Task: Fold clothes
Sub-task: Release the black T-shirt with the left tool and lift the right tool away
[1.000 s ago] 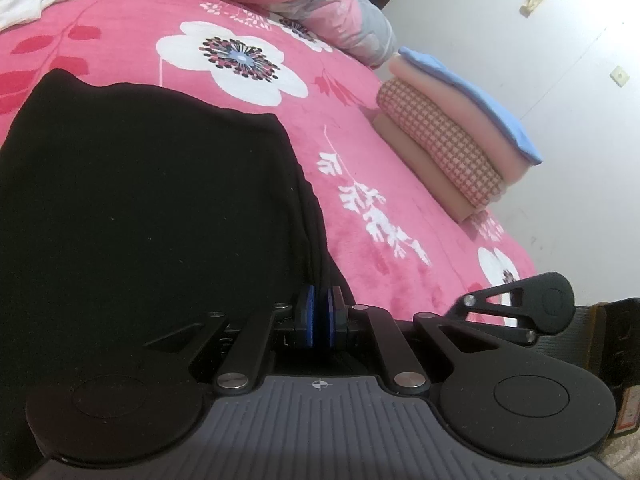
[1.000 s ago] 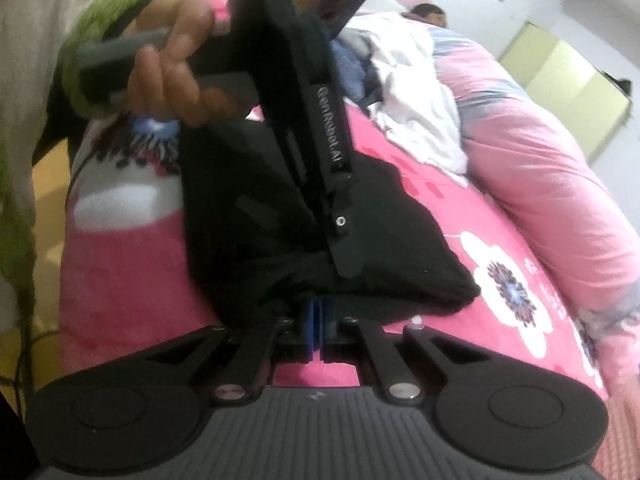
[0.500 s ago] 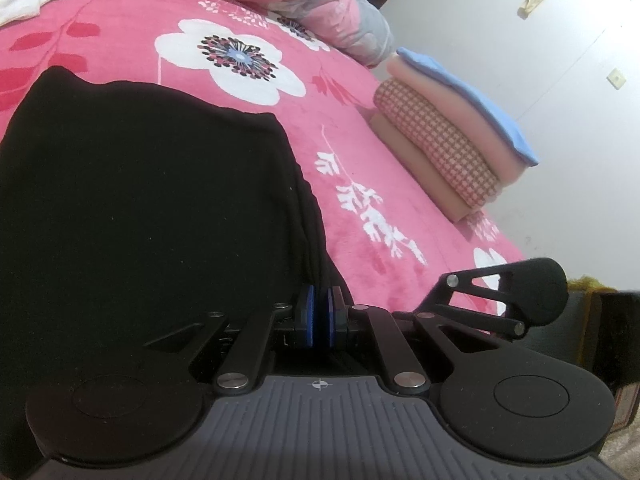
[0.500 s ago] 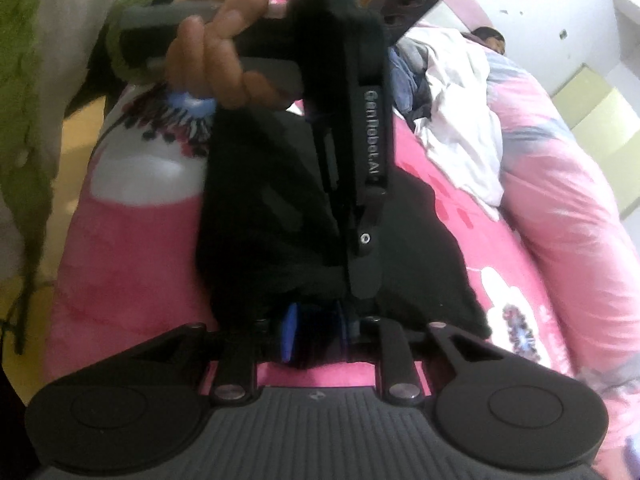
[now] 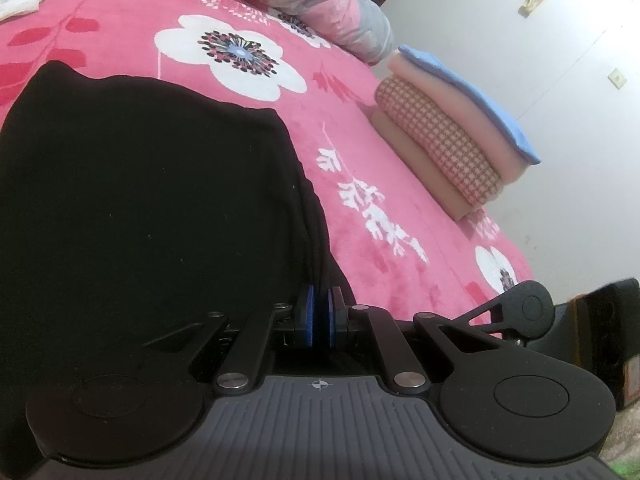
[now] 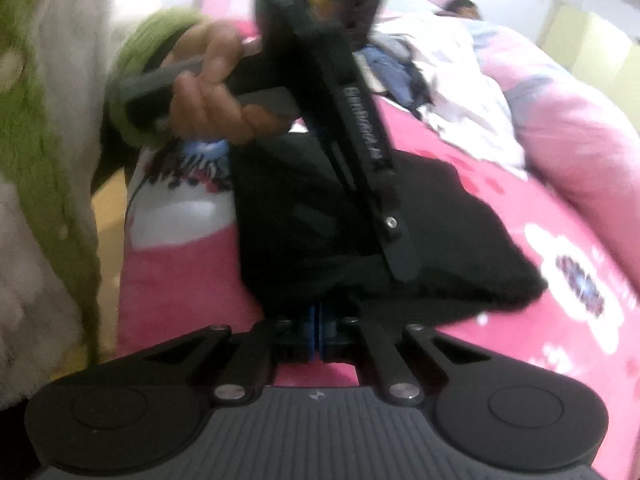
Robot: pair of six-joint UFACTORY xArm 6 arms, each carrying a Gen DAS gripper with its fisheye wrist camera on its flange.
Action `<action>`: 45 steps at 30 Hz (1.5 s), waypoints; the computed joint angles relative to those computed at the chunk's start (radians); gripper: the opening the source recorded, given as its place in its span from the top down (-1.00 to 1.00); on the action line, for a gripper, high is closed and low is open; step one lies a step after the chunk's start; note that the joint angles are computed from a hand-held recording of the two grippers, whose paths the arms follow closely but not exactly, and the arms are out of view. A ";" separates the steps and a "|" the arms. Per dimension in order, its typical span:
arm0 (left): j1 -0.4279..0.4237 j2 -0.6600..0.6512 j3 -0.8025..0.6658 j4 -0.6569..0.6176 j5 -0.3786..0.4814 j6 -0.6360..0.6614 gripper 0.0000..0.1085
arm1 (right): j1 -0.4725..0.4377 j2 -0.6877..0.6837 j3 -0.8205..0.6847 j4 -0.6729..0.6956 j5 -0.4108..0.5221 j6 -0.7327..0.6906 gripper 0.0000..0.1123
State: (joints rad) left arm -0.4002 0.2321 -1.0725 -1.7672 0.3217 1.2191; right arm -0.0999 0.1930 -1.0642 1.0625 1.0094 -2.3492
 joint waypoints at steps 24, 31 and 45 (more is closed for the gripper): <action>-0.005 0.012 -0.008 -0.008 -0.007 -0.003 0.91 | -0.072 -0.029 0.044 0.070 0.000 0.194 0.98; -0.012 0.010 -0.008 -0.007 -0.021 -0.008 0.90 | -0.041 -0.009 0.026 0.177 -0.054 0.216 0.96; 0.001 -0.025 0.009 -0.161 -0.003 0.063 0.41 | -0.049 -0.109 0.147 0.249 -0.133 0.212 0.92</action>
State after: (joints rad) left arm -0.3994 0.2066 -1.0633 -1.9287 0.3190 1.2819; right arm -0.1490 0.0837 -0.9174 1.3117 0.8768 -2.1376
